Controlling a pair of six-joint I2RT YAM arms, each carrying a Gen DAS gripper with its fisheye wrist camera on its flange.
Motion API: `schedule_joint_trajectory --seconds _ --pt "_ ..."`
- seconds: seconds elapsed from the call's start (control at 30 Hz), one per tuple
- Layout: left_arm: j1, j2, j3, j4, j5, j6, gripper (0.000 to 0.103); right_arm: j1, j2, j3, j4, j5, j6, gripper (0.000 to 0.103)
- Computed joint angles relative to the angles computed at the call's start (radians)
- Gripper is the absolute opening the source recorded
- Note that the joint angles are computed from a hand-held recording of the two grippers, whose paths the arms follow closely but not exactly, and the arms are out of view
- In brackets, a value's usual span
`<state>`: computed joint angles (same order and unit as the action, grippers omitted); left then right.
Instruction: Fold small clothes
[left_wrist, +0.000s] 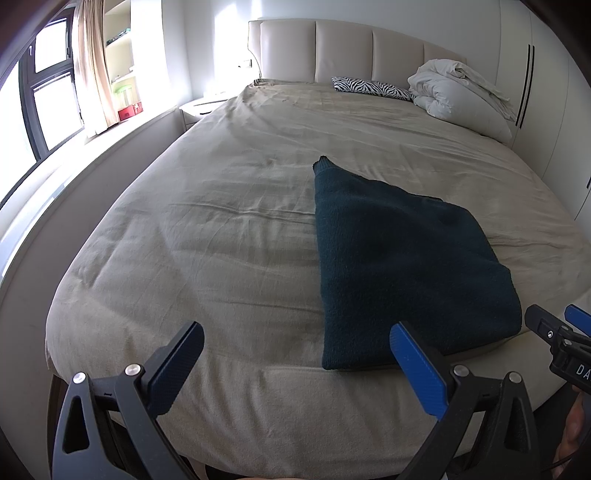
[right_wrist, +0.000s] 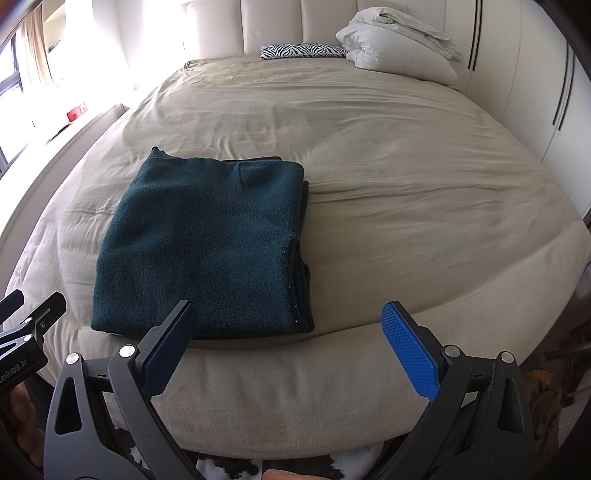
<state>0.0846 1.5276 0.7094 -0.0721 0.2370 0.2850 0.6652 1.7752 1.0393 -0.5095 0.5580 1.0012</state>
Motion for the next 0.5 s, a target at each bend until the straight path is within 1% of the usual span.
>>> schedule_joint_trajectory --seconds 0.5 --pt "0.008 0.024 0.005 0.002 0.011 0.012 0.103 -0.001 0.000 -0.003 0.004 -0.008 -0.001 0.101"
